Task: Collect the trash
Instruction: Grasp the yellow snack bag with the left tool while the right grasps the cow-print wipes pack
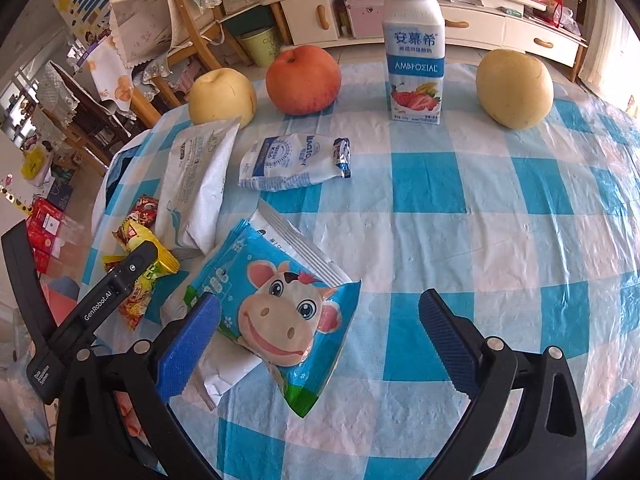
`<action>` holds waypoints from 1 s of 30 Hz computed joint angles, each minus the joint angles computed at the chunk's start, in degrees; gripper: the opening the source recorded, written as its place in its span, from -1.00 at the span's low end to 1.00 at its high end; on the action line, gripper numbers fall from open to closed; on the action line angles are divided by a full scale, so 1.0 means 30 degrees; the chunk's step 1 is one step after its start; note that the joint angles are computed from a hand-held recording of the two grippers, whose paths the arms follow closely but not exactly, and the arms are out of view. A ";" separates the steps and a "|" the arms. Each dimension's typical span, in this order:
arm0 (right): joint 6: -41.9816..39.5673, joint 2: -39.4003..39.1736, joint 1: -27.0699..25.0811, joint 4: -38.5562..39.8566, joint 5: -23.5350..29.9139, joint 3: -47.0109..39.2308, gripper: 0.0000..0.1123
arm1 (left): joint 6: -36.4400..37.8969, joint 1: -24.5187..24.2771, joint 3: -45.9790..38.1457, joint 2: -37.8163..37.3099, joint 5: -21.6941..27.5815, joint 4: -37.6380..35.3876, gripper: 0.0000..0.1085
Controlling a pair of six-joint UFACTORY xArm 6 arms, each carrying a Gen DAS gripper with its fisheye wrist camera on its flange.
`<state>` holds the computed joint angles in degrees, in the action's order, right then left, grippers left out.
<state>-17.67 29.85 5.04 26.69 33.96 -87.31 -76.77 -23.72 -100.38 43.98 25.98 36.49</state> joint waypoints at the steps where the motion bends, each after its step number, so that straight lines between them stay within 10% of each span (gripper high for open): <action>1: 0.0037 0.0143 -0.0017 0.0066 0.0229 -0.0156 0.75 | 0.0075 -0.0038 -0.0100 0.0043 0.0112 0.0036 0.63; 9: -0.1929 -0.0214 0.0273 0.1188 0.0576 0.0094 0.75 | 0.0937 -0.0131 0.0127 -0.0026 -0.0671 -0.0232 0.08; 22: -0.8436 -0.2464 0.0370 0.4545 0.4588 0.1732 0.75 | 0.2678 0.0191 0.2210 -0.1152 -0.2674 -0.1724 -0.10; 30: -0.5411 -0.1949 0.1426 -0.0858 -0.1643 0.2673 0.75 | 0.2912 0.0307 0.3154 -0.1630 -0.3650 -0.1855 -0.17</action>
